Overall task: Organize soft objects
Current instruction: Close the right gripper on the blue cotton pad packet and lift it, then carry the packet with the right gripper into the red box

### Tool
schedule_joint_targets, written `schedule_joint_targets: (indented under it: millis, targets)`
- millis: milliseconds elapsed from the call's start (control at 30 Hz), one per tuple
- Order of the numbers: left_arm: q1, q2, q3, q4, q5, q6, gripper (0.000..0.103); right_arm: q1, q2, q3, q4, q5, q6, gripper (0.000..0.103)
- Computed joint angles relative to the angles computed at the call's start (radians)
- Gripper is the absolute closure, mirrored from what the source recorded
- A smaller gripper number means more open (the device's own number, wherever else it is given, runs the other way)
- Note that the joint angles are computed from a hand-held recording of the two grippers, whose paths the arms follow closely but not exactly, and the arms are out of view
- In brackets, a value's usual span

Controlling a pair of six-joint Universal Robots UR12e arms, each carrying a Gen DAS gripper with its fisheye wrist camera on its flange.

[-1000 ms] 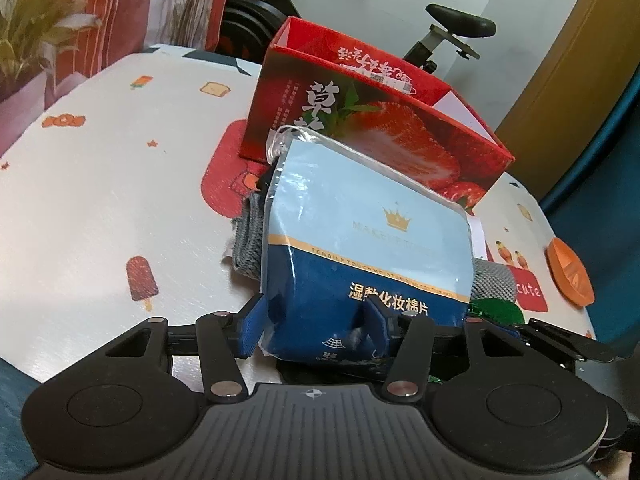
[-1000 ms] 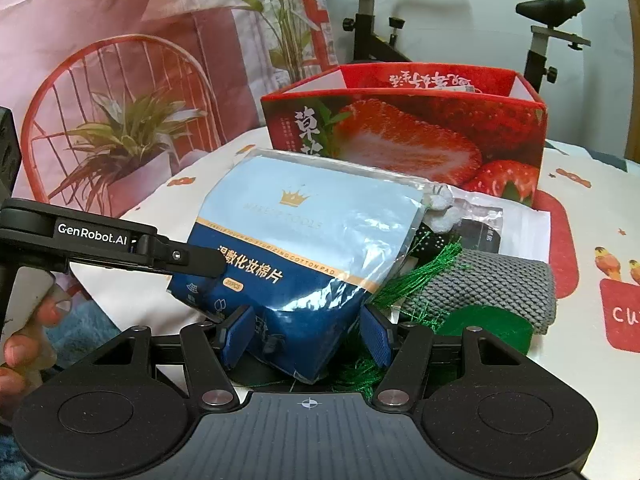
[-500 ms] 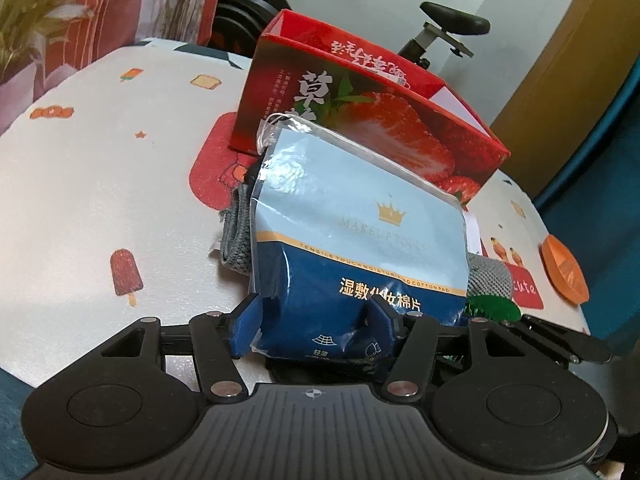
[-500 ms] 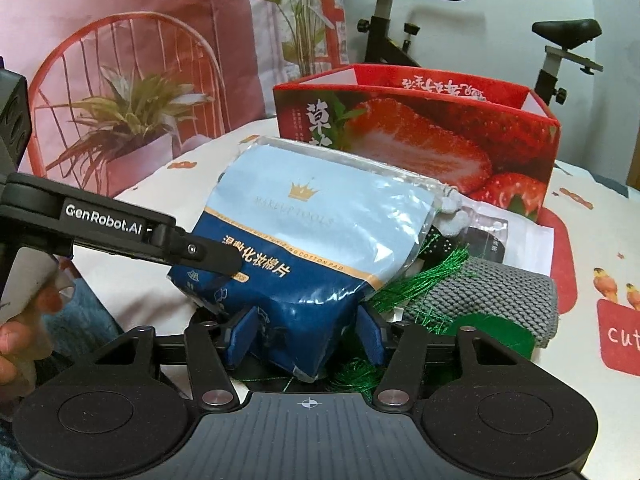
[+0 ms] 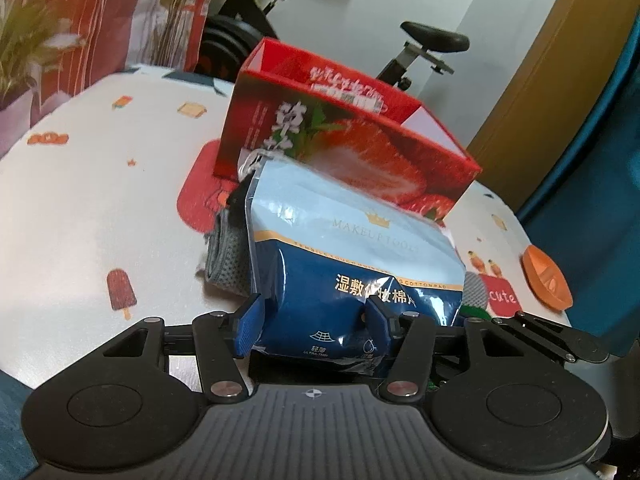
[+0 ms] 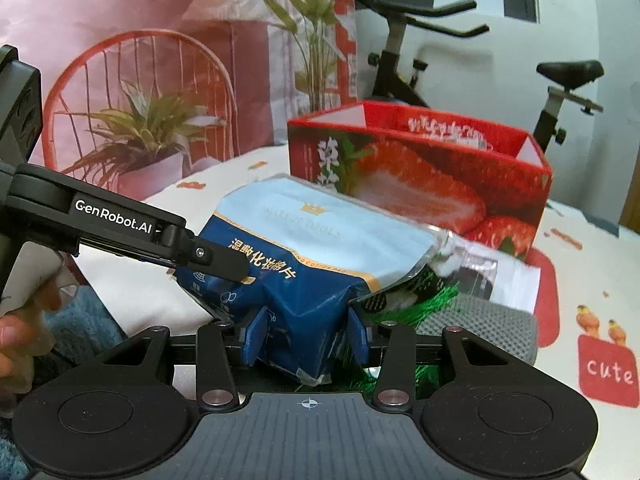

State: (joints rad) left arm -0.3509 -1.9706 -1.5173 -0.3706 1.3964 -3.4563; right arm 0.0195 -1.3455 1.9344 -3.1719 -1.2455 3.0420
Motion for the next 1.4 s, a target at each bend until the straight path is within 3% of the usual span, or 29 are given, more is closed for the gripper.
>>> schedule_joint_targets:
  millis: [633,800,1100,1400]
  targets:
    - [-0.008,0.006,0.036,0.115,0.022,0.078,0.046,-0.019,-0.002,-0.037,-0.116,0.02,0.037,0.063]
    - [-0.009,-0.017,0.095,0.146,0.02,0.104,0.046,-0.027,0.01,-0.084,-0.152,0.008,0.018,0.063]
    - [-0.013,-0.103,0.263,0.169,0.014,0.145,0.045,-0.051,0.06,-0.227,-0.136,0.004,-0.002,0.063]
    - [-0.005,-0.212,0.452,0.081,-0.001,0.136,0.045,-0.077,0.154,-0.408,-0.039,0.025,-0.048,0.062]
